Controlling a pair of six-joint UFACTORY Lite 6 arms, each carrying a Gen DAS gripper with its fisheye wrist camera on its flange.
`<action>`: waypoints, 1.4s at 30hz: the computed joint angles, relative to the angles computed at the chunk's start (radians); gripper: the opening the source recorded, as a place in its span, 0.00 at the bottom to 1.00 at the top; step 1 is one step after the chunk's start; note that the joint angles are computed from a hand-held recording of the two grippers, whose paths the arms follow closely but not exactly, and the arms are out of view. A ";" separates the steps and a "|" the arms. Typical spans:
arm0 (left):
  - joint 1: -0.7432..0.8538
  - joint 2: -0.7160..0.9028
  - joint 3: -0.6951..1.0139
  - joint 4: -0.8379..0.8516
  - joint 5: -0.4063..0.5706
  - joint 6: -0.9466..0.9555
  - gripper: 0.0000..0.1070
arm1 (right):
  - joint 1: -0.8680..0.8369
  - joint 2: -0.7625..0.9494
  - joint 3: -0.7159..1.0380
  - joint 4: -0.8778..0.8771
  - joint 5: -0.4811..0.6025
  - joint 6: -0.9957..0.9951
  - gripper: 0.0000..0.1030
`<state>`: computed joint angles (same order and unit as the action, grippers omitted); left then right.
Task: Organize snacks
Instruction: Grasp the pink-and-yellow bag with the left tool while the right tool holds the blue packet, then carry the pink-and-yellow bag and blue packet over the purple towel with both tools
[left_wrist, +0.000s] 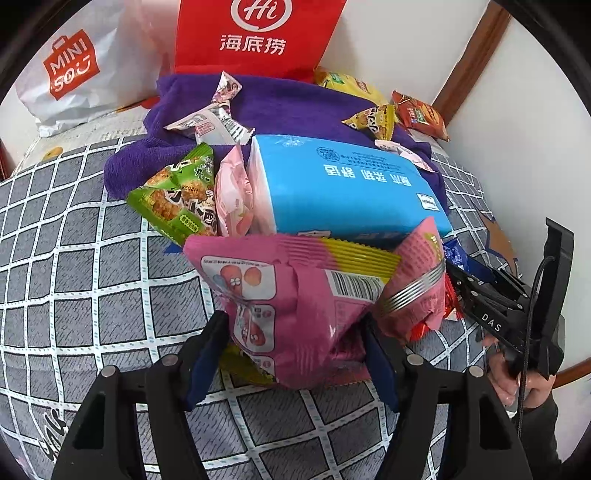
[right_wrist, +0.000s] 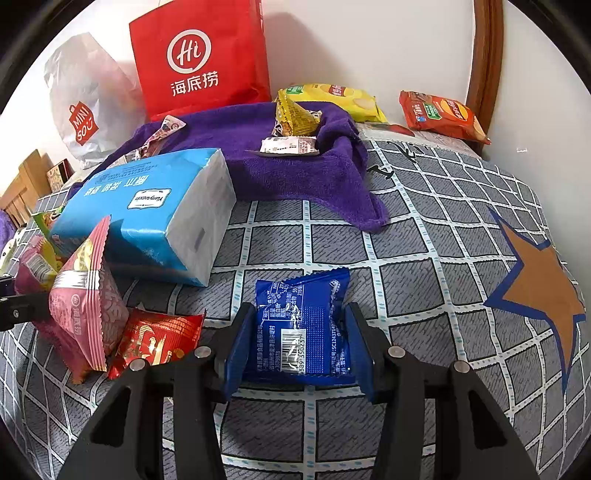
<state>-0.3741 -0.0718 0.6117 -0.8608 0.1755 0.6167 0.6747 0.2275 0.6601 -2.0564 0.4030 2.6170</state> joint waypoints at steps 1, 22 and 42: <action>-0.004 -0.005 -0.009 -0.045 -0.009 0.040 0.61 | -0.001 0.001 0.000 0.000 0.001 -0.001 0.48; 0.141 -0.290 -0.135 0.113 0.114 -0.071 0.56 | 0.034 -0.208 -0.099 0.268 -0.052 -0.144 0.44; 0.079 -0.548 -0.049 0.550 0.263 -0.553 0.56 | 0.369 -0.307 0.209 0.949 0.281 -0.796 0.44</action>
